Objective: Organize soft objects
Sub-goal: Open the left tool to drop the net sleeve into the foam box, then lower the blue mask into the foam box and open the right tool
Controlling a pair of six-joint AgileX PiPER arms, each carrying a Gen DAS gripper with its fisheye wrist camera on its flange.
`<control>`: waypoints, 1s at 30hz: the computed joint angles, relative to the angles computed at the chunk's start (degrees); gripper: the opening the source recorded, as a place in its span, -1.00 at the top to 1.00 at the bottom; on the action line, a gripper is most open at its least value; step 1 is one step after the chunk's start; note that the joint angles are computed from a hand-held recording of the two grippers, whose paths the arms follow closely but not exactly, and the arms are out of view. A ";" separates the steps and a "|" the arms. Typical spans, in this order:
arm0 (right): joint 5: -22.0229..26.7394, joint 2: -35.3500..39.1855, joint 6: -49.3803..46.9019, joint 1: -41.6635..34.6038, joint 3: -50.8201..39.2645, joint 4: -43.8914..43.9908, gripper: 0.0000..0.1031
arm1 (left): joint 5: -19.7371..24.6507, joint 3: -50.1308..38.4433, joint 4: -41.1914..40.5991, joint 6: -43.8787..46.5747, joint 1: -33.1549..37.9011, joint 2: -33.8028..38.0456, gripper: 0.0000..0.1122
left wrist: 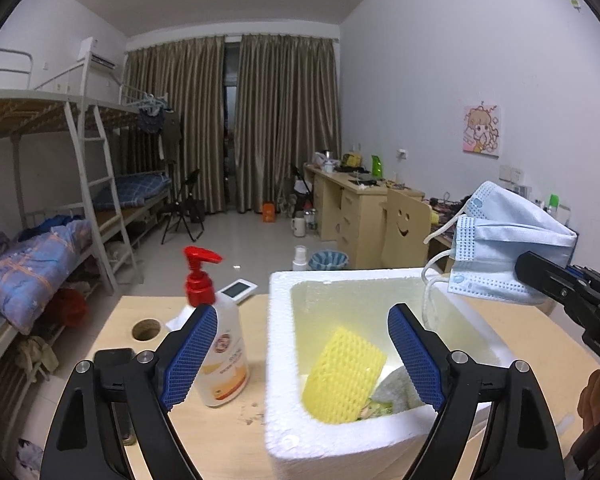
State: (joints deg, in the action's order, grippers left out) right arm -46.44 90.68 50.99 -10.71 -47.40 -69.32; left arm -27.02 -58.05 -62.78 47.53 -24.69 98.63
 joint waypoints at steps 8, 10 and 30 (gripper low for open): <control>3.49 1.32 0.08 3.59 -1.37 1.23 0.65 | -5.64 7.66 10.49 -13.32 1.81 -3.87 -0.65; 4.36 1.69 0.04 4.36 -1.63 1.77 0.65 | -8.27 9.16 11.00 -14.47 1.41 -4.18 -0.66; 10.02 3.30 -3.17 9.47 -2.30 6.37 0.23 | -7.82 13.32 21.71 -26.20 2.68 -4.69 -0.69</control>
